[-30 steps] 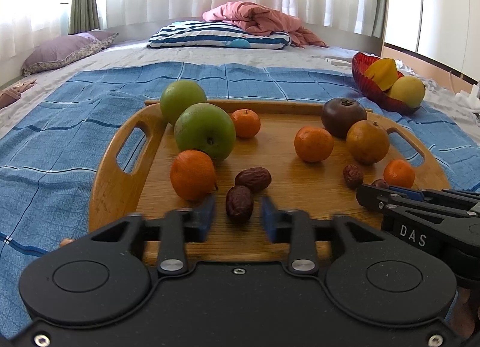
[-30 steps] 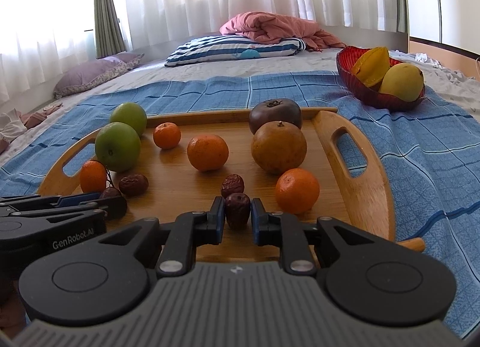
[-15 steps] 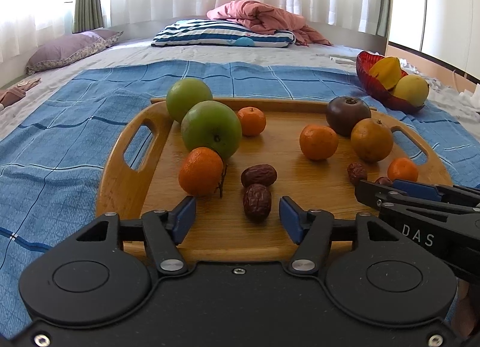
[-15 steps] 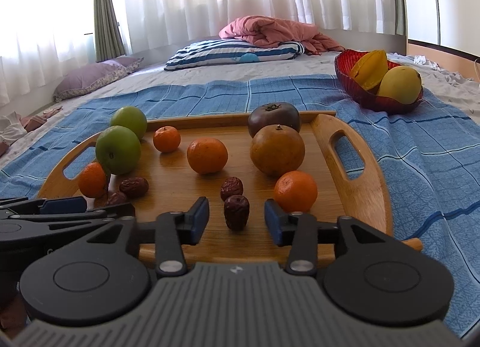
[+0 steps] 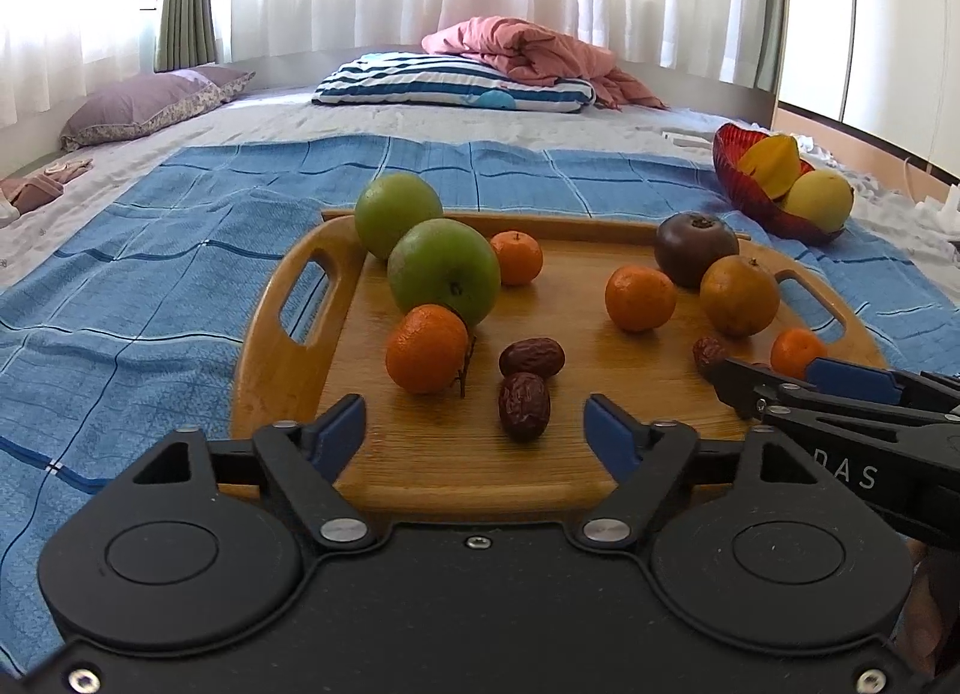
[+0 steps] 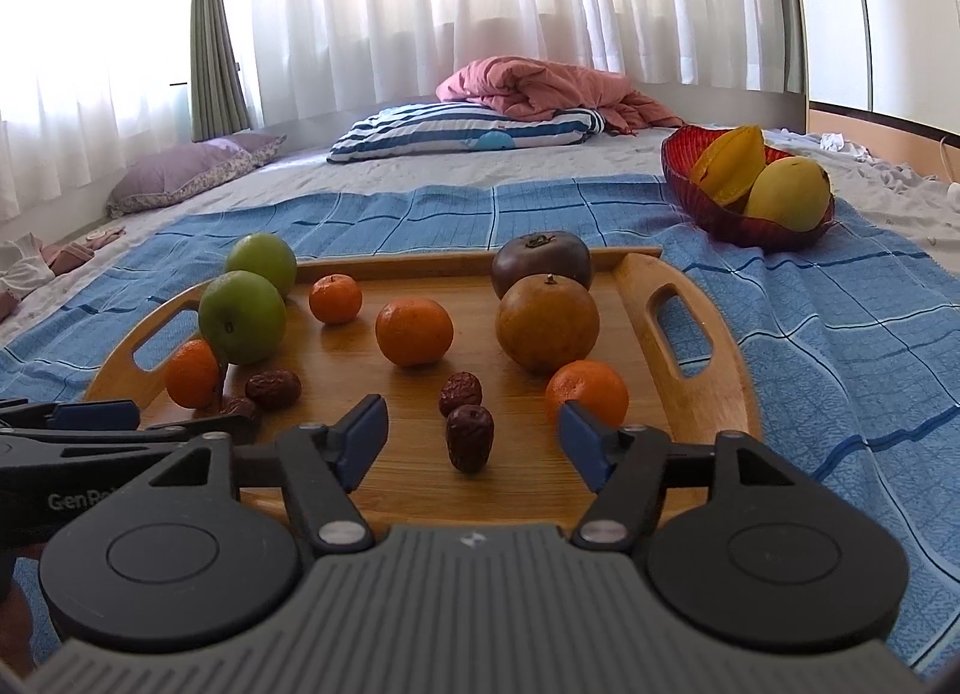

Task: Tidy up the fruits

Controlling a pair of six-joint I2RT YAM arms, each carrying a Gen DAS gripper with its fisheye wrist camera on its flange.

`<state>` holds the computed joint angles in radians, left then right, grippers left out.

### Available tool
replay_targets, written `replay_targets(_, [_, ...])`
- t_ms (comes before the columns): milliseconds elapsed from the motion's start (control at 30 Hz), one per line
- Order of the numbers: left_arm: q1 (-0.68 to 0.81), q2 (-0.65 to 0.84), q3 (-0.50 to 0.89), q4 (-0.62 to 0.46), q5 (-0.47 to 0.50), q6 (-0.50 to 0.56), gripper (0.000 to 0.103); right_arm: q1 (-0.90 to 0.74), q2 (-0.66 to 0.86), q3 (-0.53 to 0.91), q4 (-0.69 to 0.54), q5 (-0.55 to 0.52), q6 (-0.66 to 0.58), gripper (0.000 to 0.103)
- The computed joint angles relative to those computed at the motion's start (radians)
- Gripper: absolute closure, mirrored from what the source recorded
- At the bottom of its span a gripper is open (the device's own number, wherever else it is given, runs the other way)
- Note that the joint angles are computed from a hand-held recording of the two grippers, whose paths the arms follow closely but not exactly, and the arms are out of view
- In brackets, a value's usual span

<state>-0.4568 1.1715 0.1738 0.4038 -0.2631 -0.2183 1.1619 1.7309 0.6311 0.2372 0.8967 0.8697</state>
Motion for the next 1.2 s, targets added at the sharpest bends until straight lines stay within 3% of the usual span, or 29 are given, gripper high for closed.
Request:
replay_targets(600, [-0.042,-0.203,-0.04,-0.161,-0.062,-0.016,0.01,0.063,-0.042,-0.028,-0.067,0.068,0.082,0.015])
replay_targets(1200, [-0.129,-0.497,-0.115,-0.417,-0.137,-0.077,0.008,0.201,-0.02,-0.012,-0.273,0.149,0.296,0.012])
